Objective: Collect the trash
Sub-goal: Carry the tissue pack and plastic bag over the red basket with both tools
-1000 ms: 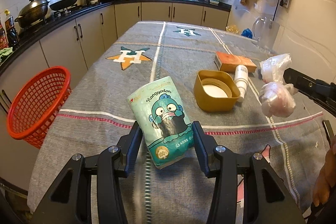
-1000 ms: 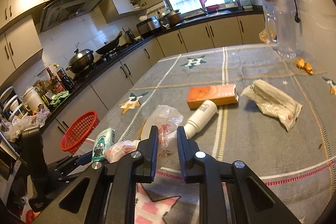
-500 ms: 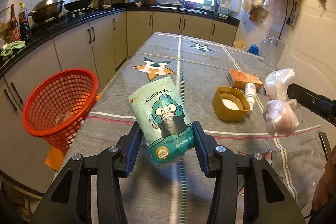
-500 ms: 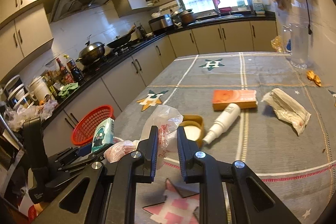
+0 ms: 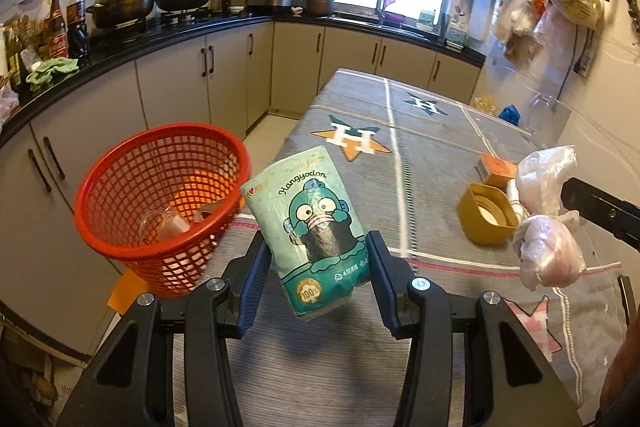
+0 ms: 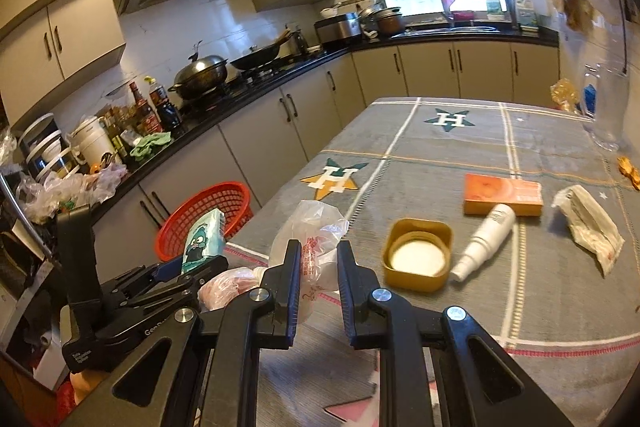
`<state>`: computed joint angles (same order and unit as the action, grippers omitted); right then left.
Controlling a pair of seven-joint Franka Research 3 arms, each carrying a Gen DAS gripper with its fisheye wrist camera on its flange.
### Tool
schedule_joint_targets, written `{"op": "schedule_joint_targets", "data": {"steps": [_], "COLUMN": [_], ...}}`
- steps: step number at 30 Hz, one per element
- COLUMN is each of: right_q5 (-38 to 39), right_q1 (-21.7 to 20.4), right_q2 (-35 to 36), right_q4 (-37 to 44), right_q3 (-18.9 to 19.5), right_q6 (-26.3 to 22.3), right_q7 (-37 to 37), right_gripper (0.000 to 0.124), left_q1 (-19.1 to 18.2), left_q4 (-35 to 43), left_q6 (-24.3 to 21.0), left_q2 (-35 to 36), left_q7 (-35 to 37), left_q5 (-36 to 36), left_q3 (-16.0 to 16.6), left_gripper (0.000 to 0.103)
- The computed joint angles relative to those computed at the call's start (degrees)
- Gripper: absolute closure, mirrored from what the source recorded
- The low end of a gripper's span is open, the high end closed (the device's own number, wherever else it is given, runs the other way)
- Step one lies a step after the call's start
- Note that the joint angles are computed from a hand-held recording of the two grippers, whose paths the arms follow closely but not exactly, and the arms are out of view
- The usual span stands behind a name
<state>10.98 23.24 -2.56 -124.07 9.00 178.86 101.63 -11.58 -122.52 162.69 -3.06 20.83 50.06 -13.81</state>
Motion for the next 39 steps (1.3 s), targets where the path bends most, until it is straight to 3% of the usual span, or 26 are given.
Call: {"op": "schedule_joint_targets", "data": {"steps": [11,39], "right_q5": [0.2,-4.8], "right_q1": [2.1,7.9], "right_q2": [6.4,24.0], "right_q4": [9.1,36.6], "right_q3": [-0.4,-3.4], "right_q6": [-4.1,-16.6], "right_q7": [-4.5,-5.9], "right_gripper": [0.105,0.105], "left_q1": [2.7,9.4], "left_q4": [-2.1,-2.2], "left_q6": [0.3,0.0], "left_q2": [-1.7,-3.2], "left_q7": [-1.8,-1.0], "left_q5": [0.7,0.8], "left_q3": [1.1,3.4], "left_gripper": [0.056,0.056]}}
